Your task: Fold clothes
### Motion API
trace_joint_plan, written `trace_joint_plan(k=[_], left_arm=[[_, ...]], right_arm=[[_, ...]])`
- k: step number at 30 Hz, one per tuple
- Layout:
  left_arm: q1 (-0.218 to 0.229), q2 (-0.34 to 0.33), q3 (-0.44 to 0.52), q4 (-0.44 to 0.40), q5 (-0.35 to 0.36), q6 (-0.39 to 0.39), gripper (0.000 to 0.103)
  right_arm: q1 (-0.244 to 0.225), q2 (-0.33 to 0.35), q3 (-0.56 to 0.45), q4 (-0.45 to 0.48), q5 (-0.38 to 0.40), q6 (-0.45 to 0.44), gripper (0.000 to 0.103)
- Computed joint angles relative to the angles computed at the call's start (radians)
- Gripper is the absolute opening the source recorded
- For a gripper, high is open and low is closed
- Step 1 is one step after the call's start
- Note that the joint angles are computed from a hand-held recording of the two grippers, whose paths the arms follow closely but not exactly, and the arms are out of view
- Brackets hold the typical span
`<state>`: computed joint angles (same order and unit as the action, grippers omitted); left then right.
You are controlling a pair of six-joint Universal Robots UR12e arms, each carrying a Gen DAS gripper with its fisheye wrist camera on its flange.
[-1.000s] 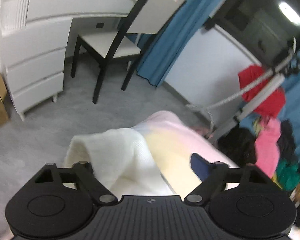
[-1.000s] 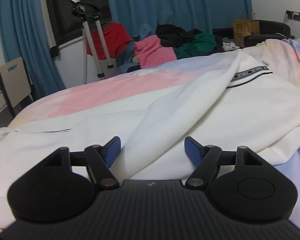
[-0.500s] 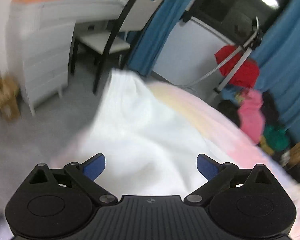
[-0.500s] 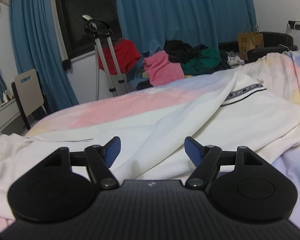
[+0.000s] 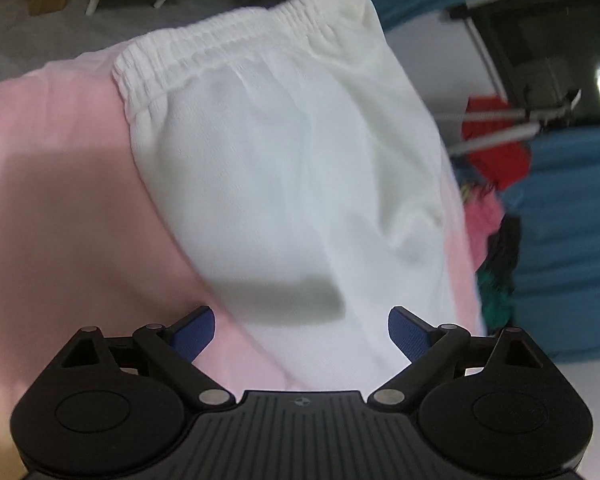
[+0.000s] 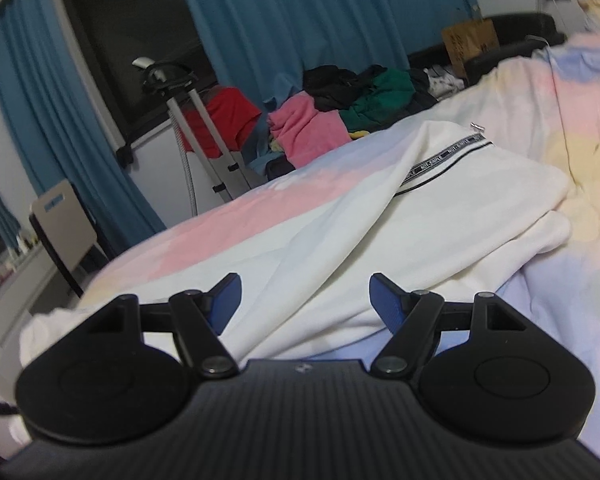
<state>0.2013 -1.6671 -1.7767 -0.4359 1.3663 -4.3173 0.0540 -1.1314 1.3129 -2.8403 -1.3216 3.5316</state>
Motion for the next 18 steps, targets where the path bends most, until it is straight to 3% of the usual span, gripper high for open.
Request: trace_joint_plan(k=[1,5,8,11,16,18], left_arm=[[0.003,-0.005,-0.009,0.035,0.010,-0.027,0.088],[-0.004,-0.018,-0.027,0.111,0.085,-0.094,0.063],[-0.017,-0.016,-0.027,0.109,0.149,-0.093,0.043],[-0.023,-0.010,-0.034,0.121,0.187,-0.106,0.021],[-0.034,-0.021,-0.037,0.193,0.230,-0.144,0.015],[-0.046,-0.031,-0.028,0.205,0.268,-0.137,0.014]], right_arm=[[-0.003,0.010,-0.018,0.019,0.006,0.019,0.073],[-0.014,0.076,-0.121,0.081,0.010,0.056,0.074],[-0.012,0.145,-0.226,0.123,-0.070,0.042,0.074],[-0.017,0.234,-0.359,0.179,-0.131,0.091,0.074],[-0.013,0.394,-0.611,0.289,-0.215,0.191,0.073],[-0.003,0.461,-0.729,0.362,-0.266,0.183,0.073]])
